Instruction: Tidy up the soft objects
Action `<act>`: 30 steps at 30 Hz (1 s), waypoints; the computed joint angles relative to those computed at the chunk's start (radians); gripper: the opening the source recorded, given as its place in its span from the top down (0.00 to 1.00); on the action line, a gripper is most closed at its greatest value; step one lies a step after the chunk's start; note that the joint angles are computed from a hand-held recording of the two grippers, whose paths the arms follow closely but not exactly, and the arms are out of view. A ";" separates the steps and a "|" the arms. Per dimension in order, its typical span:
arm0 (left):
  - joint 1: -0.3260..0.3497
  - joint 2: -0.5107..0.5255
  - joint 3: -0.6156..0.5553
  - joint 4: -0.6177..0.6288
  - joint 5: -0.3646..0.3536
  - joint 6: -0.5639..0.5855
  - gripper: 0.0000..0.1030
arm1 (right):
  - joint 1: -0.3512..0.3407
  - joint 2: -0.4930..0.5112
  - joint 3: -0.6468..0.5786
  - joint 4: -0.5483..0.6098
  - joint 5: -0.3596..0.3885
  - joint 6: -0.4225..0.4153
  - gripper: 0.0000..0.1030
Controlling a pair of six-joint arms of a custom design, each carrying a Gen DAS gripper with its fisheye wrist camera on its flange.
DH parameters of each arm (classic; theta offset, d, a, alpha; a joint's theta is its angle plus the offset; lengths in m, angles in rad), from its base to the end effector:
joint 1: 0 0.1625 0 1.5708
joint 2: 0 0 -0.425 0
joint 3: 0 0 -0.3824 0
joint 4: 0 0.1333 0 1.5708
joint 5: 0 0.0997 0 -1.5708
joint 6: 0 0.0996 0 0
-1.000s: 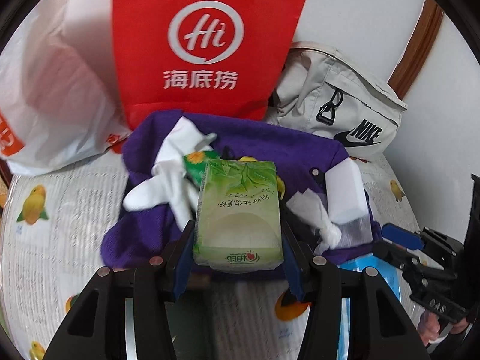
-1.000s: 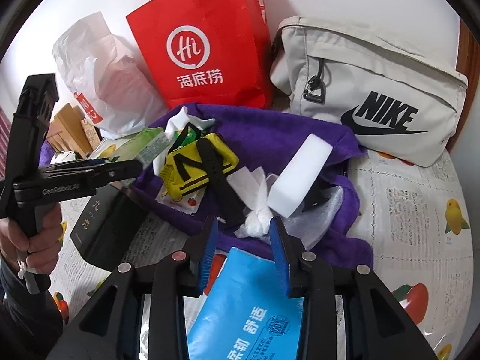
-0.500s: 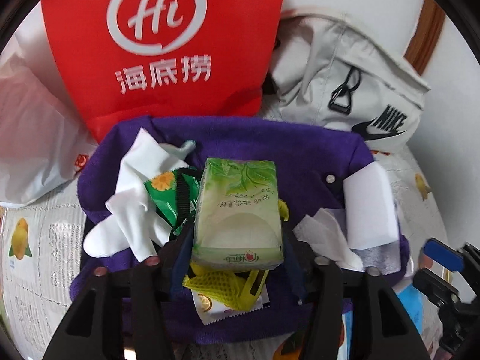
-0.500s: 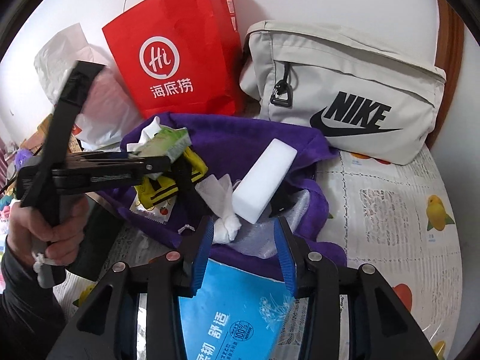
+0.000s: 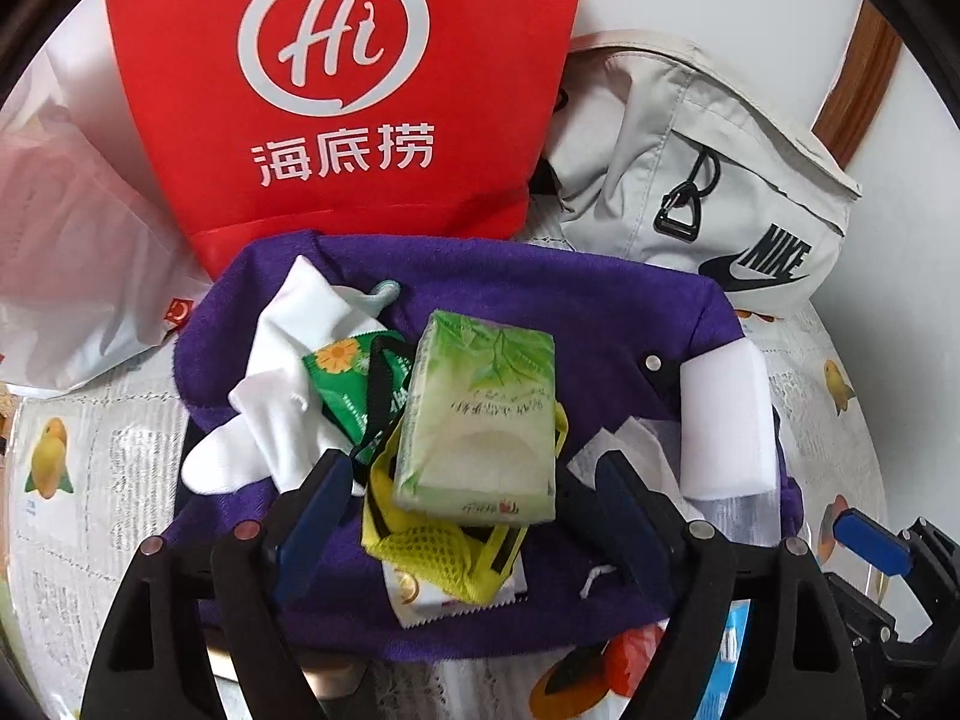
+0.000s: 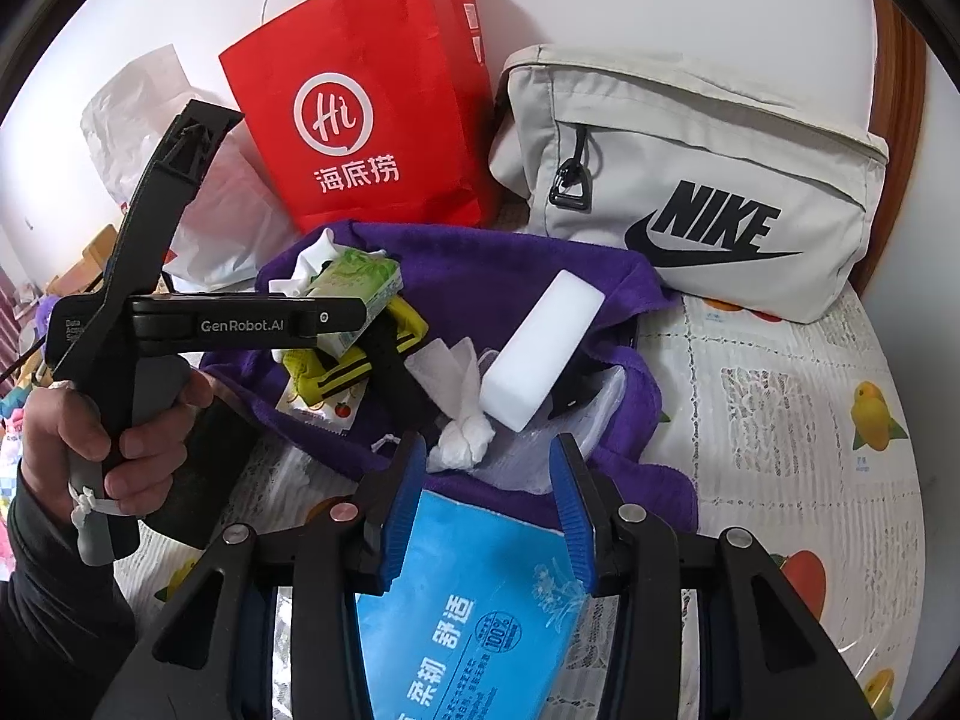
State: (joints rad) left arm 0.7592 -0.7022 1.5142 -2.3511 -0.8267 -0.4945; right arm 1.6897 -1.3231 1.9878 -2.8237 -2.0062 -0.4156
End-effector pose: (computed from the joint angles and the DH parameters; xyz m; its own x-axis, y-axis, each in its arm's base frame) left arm -0.3586 -0.6171 0.0831 -0.7761 0.1562 -0.6109 0.4052 0.8659 -0.2934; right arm 0.1545 -0.5236 0.3188 -0.8092 -0.2193 0.5450 -0.4650 0.8061 -0.3660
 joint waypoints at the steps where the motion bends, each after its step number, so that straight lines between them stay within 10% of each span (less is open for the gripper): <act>1: -0.004 -0.008 0.009 0.000 0.002 -0.001 0.20 | 0.002 -0.003 0.003 0.000 0.000 0.002 0.58; 13: -0.071 -0.126 0.150 0.023 0.043 -0.081 0.19 | 0.053 -0.069 0.065 -0.012 -0.004 0.028 0.51; 30: -0.234 -0.383 0.434 0.159 0.077 -0.384 0.00 | 0.204 -0.190 0.208 -0.059 -0.142 0.134 0.14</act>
